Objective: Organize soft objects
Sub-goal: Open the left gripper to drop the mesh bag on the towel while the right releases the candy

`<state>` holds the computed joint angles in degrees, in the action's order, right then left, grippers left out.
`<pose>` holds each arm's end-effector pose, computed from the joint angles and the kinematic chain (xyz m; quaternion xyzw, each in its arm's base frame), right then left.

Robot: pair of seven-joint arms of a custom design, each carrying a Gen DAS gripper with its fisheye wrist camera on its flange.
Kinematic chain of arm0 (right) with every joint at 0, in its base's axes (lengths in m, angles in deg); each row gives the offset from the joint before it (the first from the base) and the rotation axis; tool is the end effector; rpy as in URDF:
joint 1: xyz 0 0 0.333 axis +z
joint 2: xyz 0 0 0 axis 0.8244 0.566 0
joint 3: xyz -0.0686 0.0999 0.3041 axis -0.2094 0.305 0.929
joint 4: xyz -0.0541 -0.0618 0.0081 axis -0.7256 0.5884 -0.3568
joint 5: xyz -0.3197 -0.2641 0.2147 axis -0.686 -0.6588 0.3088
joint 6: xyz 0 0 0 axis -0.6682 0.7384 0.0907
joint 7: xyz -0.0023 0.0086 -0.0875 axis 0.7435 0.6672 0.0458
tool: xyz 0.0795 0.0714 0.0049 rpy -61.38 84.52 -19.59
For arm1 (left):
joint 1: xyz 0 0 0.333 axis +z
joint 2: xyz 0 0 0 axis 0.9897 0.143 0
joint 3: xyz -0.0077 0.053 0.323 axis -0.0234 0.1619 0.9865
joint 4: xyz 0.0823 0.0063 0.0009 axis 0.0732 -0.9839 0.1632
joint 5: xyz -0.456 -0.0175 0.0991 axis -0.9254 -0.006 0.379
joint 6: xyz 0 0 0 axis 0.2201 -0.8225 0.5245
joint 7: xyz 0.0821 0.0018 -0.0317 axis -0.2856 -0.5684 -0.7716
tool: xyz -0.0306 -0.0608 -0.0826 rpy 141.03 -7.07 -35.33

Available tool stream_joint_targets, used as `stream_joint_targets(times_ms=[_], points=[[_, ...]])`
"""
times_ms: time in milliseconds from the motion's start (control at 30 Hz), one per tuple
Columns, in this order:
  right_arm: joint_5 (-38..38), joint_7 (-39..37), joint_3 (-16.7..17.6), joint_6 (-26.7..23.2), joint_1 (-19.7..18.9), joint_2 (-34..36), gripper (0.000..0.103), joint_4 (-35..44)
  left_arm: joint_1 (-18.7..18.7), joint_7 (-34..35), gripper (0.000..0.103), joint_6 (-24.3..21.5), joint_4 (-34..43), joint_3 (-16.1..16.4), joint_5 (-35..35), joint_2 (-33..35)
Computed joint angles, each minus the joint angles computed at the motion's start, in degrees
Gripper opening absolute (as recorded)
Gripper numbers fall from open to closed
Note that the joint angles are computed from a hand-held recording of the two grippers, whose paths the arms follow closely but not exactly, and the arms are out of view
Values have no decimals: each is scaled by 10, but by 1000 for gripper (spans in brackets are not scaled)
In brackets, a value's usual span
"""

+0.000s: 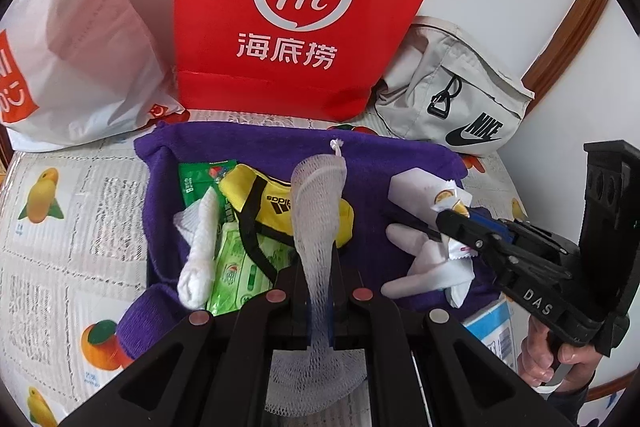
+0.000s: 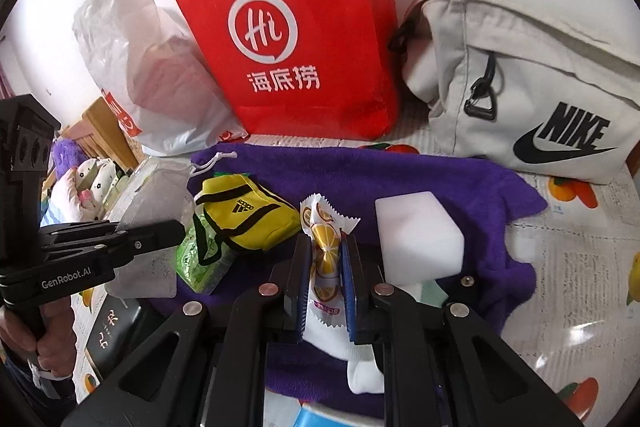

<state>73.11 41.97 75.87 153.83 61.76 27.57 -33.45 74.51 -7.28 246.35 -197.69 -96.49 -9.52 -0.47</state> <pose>0.6751 0.1013 0.4512 -0.8439 0.4083 -0.0208 0.3475 0.5636 -0.1932 0.4669 -0.7824 0.5314 -0.2866 0.1529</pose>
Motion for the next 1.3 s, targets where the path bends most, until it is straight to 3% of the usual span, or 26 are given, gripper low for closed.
stream_joint_targets(times_ms=[300,600,700,867,1300], points=[[-38,33,3,5,3,26,23,17,-6,60,5,-8,33,9,-42,45],[-56,33,8,18,2,32,25,16,0,60,6,-17,50,8,-43,72],[-55,28,9,23,2,29,25,13,0,73,16,-16,52,9,-51,73],[-43,26,8,14,-1,28,30,15,3,39,55,-23,52,3,4,64],[-9,11,-2,22,-3,-16,45,-20,2,-12,58,-74,39,-4,48,28]])
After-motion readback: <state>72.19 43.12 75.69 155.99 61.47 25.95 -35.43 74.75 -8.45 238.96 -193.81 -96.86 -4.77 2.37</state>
